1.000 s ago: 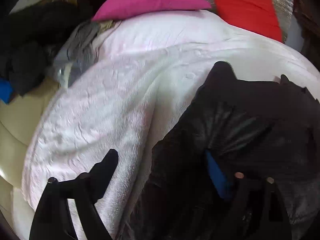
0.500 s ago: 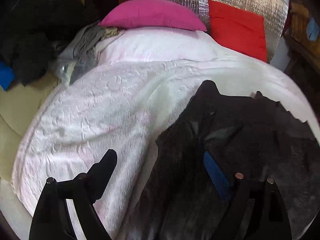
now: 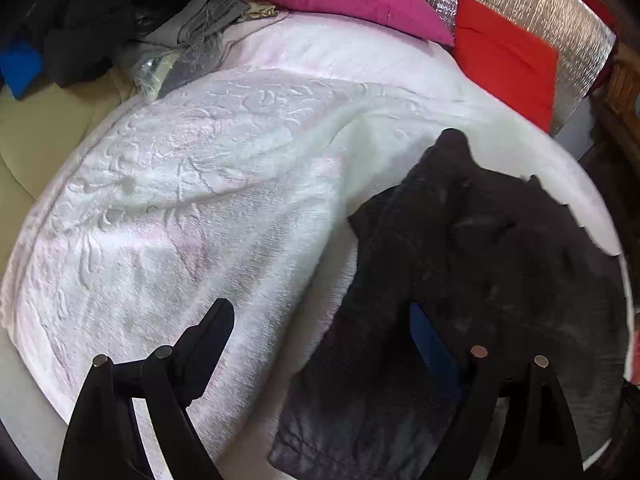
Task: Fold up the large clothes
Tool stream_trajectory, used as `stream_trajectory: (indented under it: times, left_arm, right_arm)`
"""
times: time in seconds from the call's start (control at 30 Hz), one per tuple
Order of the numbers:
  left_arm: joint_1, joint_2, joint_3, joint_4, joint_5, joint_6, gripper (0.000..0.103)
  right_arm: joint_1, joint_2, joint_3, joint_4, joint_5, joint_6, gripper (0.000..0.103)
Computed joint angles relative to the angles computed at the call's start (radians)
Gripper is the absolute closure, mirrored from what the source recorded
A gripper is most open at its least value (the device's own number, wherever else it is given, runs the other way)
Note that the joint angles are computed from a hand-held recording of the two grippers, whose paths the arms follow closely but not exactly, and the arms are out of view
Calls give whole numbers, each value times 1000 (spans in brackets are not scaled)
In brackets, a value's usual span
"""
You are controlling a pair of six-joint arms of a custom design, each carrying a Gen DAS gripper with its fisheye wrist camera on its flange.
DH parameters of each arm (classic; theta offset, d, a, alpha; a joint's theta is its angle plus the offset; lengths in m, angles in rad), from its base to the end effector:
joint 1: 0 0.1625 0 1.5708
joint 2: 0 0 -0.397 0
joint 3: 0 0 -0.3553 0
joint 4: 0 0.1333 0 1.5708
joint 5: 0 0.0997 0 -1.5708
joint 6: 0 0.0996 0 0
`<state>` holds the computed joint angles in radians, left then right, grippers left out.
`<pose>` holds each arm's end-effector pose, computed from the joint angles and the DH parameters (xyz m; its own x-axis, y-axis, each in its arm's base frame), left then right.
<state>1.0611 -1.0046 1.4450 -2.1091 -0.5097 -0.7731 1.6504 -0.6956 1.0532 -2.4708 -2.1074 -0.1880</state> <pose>-0.1192 -0.6647 0.3075 -0.6737 -0.4896 -0.5535 0.0210 0.7360 -0.6766 0.1431 -0.7582 0.2707 -0.8495 0.0317 0.5266 -0.2309 0.8751 -0.4253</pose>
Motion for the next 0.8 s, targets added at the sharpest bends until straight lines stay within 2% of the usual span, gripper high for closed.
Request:
stream_trajectory:
  times: [0.03, 0.1, 0.2, 0.27, 0.3, 0.33, 0.37, 0.4, 0.47, 0.6, 0.73, 0.8]
  left_arm:
    - [-8, 3, 1, 15, 23, -3, 14]
    - [-29, 21, -14, 83, 113, -1, 14]
    - [-63, 53, -17, 155, 243, 15, 14]
    - [-83, 74, 3, 101, 302, 101, 14]
    - [-88, 82, 14, 42, 312, 161, 14]
    - [-92, 87, 25, -11, 315, 210, 14]
    - [-94, 94, 28, -58, 317, 256, 14]
    - [-95, 104, 28, -117, 319, 316, 14]
    - [-101, 116, 37, -204, 331, 390, 14]
    - [-117, 132, 63, -399, 345, 519, 14]
    - [-124, 156, 65, -590, 345, 658, 14]
    - [-126, 164, 63, -637, 345, 691, 14]
  right_arm:
    - [-1, 9, -11, 16, -6, 4, 77]
    - [6, 4, -8, -7, -17, -15, 77]
    - [27, -24, 53, -168, -18, -74, 77]
    - [40, -40, 95, -294, 7, -128, 77]
    - [47, -50, 125, -384, 31, -164, 71]
    - [51, -47, 134, -432, 47, -183, 65]
    - [54, -54, 158, -489, 82, -205, 34]
    - [57, -52, 161, -509, 94, -209, 15]
    - [60, -54, 192, -582, 141, -231, 15]
    - [72, -47, 201, -536, 179, -276, 16]
    - [95, -15, 203, -538, 121, -360, 20]
    - [95, 1, 182, -486, 78, -353, 23]
